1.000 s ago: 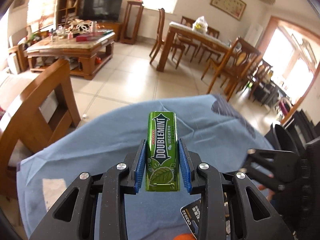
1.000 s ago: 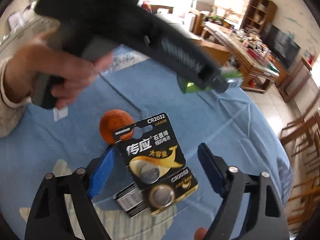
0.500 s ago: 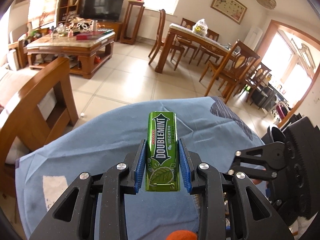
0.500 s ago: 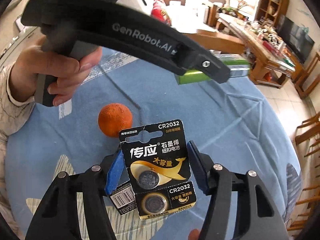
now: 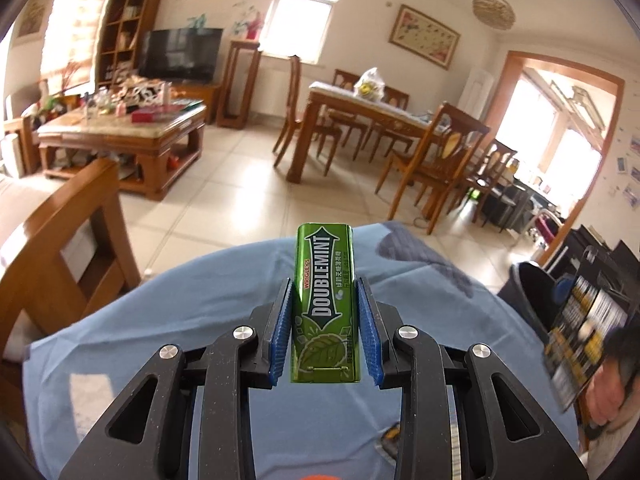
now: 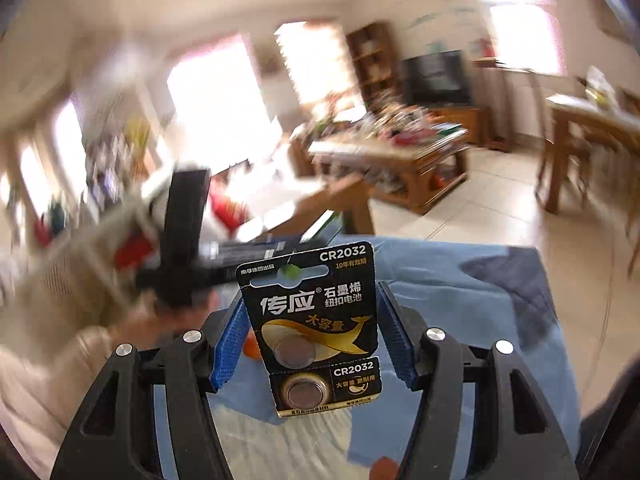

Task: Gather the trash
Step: 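Carry the gum pack and battery card over the black bin and open both tools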

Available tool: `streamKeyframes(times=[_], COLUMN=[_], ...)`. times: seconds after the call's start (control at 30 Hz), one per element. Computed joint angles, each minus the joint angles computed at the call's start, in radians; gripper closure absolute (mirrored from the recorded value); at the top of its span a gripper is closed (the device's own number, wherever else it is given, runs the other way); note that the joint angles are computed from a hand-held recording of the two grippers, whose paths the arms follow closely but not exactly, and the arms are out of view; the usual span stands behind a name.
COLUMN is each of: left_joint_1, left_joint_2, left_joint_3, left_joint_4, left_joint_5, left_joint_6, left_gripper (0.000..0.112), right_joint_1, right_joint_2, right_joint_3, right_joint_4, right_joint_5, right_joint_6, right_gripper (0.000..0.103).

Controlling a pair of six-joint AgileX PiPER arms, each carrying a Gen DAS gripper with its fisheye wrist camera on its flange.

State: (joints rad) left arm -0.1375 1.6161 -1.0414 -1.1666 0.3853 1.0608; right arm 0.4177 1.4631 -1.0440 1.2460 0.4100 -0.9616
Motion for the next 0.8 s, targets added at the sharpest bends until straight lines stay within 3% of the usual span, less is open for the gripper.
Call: streamKeyframes(times=[0.1,0.13,0.23,0.3,0.5,0.73,0.8], left_joint_1=[-0.062,-0.11,-0.244,-0.346,-0.61,-0.819,-0.865], left_joint_2=[-0.024,-0.042,-0.082,-0.1,-0.036,0.157,0.226], left_joint_3=[0.023,0.025,0.03,0.013,-0.097,-0.34,-0.424], left_joint_4=[-0.069,-0.052,0.024,0.178,0.729,1.403,1.496], left_joint_5=[-0.01,-0.034,-0.128,-0.166,-0.251,-0.196,-0.166], left_joint_6=[0.055,0.035,-0.041,-0.227,-0.827,-1.527,-1.627], left_gripper=[0.081,0.081,0.081,0.081,0.081,0.081,0.081], right_joint_1=[-0.058,-0.109,-0.185,-0.259,-0.572,-0.91,-0.968], right_joint_2=[-0.092,-0.125,-0.213,-0.276,-0.411,-0.459,-0.446], right_joint_3=[0.119,0.159,0.24,0.286,0.387,0.464,0.482], right_joint_4=[0.289,0.381,0.469,0.474,0.418,0.435,0.455], right_joint_5=[-0.037,-0.014,-0.027,-0.027,0.111,0.231,0.236], right_joint_6=[-0.202,-0.271,-0.32,-0.314,-0.276,-0.298,-0.33], right_gripper=[0.043,0.043,0.043,0.043,0.043,0.043,0.043])
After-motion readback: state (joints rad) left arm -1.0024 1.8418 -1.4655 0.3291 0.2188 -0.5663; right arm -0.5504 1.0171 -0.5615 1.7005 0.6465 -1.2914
